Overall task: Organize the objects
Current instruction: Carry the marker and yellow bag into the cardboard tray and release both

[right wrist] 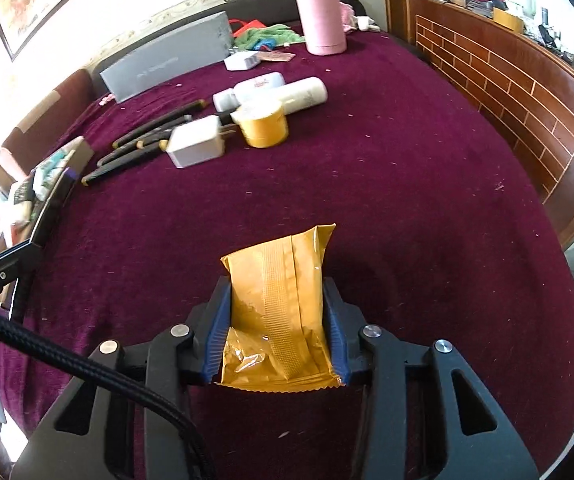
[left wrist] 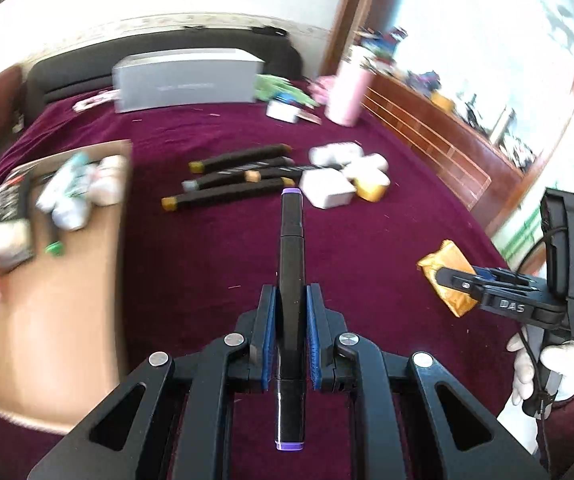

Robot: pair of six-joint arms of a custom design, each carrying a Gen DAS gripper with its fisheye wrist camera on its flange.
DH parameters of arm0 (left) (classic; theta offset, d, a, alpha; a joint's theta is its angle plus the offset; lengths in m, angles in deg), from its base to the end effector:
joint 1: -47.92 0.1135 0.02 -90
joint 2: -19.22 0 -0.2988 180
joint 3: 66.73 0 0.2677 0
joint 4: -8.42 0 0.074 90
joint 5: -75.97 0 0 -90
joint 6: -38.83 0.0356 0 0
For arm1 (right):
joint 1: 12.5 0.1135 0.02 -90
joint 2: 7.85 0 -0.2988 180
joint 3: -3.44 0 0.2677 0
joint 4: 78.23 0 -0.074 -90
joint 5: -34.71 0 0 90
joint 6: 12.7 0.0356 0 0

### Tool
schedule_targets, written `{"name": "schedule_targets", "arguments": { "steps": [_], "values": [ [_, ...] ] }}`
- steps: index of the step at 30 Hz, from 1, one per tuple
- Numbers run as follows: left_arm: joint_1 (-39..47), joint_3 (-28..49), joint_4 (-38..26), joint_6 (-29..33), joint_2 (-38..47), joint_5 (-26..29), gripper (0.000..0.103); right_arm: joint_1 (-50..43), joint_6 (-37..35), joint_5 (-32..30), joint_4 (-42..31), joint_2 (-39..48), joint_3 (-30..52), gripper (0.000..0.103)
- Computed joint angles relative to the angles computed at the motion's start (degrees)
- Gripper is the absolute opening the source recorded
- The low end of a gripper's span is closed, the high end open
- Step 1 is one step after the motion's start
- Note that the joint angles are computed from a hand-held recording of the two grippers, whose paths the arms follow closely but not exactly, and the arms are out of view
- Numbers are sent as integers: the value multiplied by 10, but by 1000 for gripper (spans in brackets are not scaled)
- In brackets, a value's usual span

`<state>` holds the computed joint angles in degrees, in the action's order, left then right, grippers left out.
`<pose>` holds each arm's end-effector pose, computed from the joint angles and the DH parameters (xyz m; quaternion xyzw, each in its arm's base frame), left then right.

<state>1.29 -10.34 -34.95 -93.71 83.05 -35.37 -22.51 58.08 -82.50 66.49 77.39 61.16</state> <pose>0.1614 -0.1520 0.2640 -0.0290 0.9274 -0.1071 0.3572 0.2795 -0.0328 0.1936 -0.1310 0.9372 0.1636 0.2788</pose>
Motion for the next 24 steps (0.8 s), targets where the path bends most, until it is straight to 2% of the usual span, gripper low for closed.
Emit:
{"name": "schedule_targets", "arguments": {
  "steps": [5,10,16,18,24],
  "values": [
    [45,-33,-88,-7,-124,-27,12,44,8,-26,-47,-42,12,41],
    [165,-52,-129,52,-192,4,12,142,57,-41,-71,-62,41,41],
    [337,-83,-99,152,-197,87,12,295,162,-69,-80,6,127,41],
    [384,-92,-79,183,-177,111,12,343,193,-55,-68,35,151,41],
    [470,-105,-44,221,-137,167,12,459,262,-4,-52,147,249,41]
  ]
}}
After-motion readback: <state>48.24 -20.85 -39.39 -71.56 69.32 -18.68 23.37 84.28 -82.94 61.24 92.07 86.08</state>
